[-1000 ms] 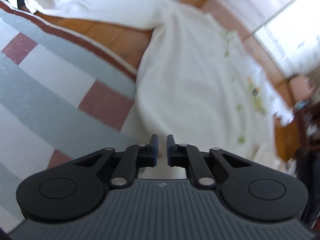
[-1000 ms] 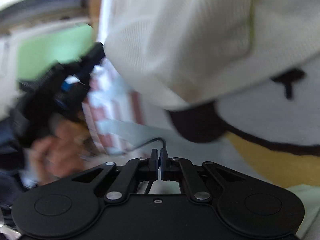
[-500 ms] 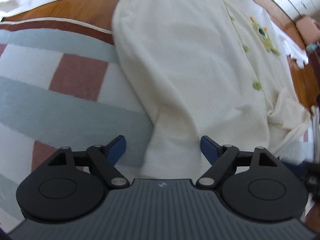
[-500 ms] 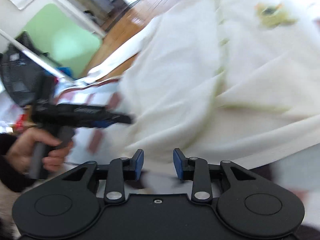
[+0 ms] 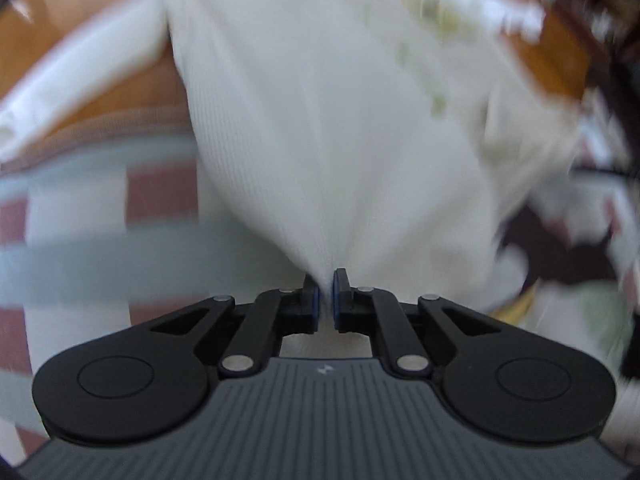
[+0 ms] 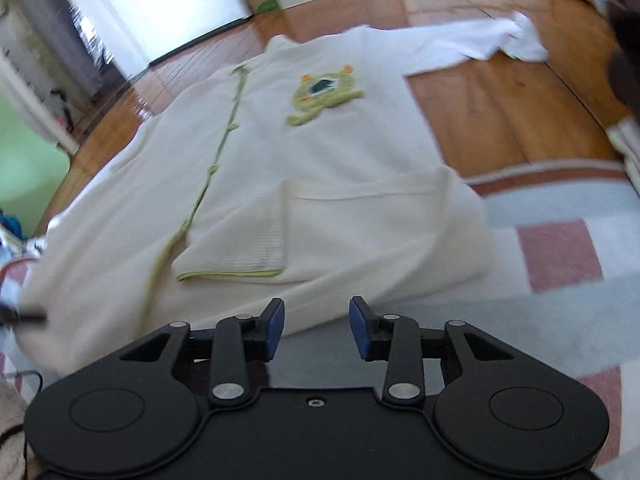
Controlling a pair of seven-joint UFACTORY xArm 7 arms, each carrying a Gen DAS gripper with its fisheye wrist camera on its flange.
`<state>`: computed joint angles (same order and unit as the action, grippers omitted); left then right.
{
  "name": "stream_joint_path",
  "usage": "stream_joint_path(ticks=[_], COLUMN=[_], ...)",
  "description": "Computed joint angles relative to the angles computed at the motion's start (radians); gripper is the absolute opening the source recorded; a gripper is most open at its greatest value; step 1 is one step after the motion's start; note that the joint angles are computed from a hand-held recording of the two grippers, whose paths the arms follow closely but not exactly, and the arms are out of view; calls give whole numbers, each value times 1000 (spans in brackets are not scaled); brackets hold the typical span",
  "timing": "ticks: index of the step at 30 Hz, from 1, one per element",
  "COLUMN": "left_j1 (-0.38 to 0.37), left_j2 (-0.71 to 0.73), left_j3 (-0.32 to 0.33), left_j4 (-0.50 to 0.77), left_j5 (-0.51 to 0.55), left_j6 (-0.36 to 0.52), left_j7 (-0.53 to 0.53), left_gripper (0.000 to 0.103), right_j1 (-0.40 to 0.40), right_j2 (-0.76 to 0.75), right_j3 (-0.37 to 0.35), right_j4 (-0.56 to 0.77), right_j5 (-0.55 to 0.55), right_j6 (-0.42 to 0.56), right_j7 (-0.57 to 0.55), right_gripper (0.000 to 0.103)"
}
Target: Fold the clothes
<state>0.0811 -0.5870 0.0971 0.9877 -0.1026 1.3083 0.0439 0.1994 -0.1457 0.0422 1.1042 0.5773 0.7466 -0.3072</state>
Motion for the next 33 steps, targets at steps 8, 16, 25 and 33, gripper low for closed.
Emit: stream_joint_path(ticks=[8,16,25,33], left_j1=[38,-100,-112,-135], left_j2=[-18,121,140,148], left_j3=[-103,-71,-157,-108], left_j4=[39,126,5,16], left_j5=[285,-7,70,30], left_j6=[-86,-186,-278,-260], left_j7=[-29,-15,-218,-169], left_gripper=[36,44,44,48], right_j1=[-22,-9,-31,-71], right_j2=[-15,71,15,-150], right_j3=[-11,-35,46,74], right_j4=[-36,42,-8,-176], right_j5=[-29,46,-356,-629], right_j6=[-25,-73,-204,-40], right_j7=[45,72,254,284], right_gripper=[43,71,1,8])
